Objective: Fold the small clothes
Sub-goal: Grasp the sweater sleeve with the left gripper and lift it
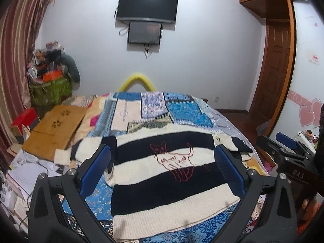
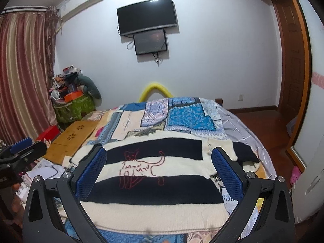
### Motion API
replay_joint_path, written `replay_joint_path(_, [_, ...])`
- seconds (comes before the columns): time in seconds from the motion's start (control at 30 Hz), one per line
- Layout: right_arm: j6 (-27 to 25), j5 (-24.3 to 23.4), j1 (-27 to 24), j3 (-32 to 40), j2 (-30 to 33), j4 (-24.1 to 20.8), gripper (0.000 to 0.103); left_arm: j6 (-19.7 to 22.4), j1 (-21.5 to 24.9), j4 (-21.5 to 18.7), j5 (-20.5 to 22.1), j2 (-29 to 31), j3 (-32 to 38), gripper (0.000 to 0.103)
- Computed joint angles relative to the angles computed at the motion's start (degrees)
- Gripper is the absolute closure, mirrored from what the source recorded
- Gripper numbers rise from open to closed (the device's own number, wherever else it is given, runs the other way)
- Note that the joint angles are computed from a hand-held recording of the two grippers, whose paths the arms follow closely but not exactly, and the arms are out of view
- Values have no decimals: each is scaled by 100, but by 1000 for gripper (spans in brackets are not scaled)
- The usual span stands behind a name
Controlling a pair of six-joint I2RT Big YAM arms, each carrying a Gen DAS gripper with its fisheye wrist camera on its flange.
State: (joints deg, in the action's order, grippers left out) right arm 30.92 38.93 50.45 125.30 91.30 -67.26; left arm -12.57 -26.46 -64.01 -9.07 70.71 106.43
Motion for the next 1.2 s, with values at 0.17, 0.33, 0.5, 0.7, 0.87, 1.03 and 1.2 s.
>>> replay_joint_path(0.17, [-148,-340,-289,96,142,-106,0,-225,687,-329,574,440,285,0])
replay_joint_path(0.33, [-397,-700,-561,138,239,-49,0,30,1265,-690,393,1028,636,0])
replay_joint_path(0.5, [-497,-1304,-893,175,345,-13,0,30,1802,-933,589,1490,862,0])
replay_joint_path(0.7, [-673,-1775,-1211,525,694,-213,4,80,2264,-1279,720,2064,1221,6])
replay_joint_path(0.87, [-763,-2141,-1423,1019,1146,-548,8,-217,2514,-1678,1166,2563,1558,16])
replay_joint_path(1.03, [-951,-2360,-1525,1466,1591,-947,9,-221,2585,-1888,1174,2979,1779,17])
replay_joint_path(1.2, [-1130,-2636,-1579,1904,1998,-1315,9,-850,2837,-2366,1786,3600,2182,33])
